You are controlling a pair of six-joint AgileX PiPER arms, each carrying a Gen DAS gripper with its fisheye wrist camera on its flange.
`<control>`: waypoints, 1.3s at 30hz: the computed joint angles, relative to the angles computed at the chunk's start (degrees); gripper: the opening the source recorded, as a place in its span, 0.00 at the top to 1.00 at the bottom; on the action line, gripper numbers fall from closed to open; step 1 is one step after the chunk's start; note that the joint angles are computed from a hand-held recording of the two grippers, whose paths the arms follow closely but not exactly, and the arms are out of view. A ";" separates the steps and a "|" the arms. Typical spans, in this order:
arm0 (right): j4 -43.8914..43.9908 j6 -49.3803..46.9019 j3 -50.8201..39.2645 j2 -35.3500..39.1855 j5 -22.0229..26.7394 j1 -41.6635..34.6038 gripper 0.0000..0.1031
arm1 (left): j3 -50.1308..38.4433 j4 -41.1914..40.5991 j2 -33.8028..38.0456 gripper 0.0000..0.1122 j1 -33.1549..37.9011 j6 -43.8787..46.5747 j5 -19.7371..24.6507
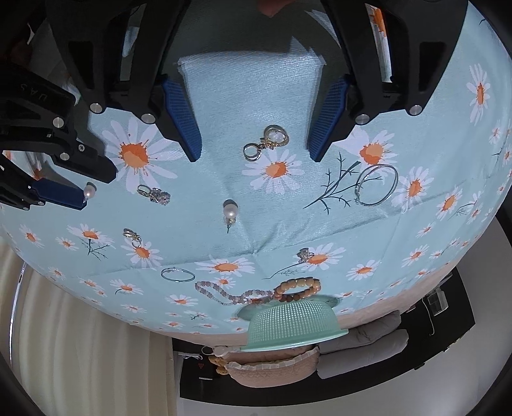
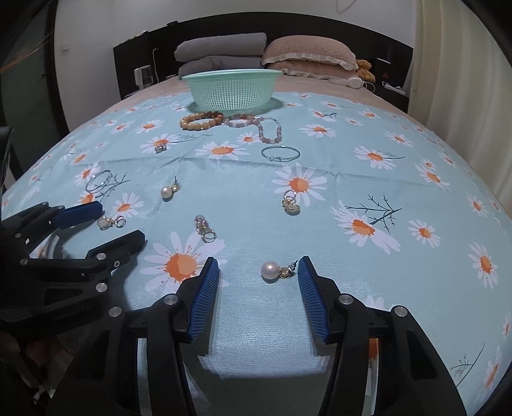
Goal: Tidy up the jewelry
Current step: 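Close the left gripper on the round gold pendant while the right gripper grasps the pearl earring, then carry both held pieces over the green basket and open both grippers to drop them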
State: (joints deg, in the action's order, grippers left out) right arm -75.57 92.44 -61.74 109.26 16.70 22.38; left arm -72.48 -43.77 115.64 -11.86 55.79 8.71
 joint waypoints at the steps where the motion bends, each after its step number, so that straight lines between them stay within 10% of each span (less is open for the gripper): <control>1: 0.04 -0.05 0.05 -0.04 -0.45 -0.10 0.58 | 0.22 -1.34 -0.14 0.44 -0.06 1.51 0.07; 8: -3.71 3.77 0.49 0.18 0.10 0.08 0.80 | 1.88 2.60 -1.11 0.59 -1.08 -3.60 -1.71; 12: -4.94 5.20 0.73 0.02 -0.11 -0.05 0.81 | 2.23 0.72 -1.75 0.88 -1.52 -1.26 0.11; 22: -7.14 8.20 2.06 -2.00 -0.32 -0.48 0.81 | 1.42 3.87 -2.67 0.88 -0.49 -5.93 3.30; 39: 9.62 -15.01 -5.96 -7.52 3.96 1.55 0.81 | -2.94 13.03 -10.96 0.88 1.58 -14.65 6.37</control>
State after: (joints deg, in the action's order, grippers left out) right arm -65.95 77.43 -67.70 101.75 20.66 23.93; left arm -75.42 -30.74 104.68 -10.28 41.14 15.08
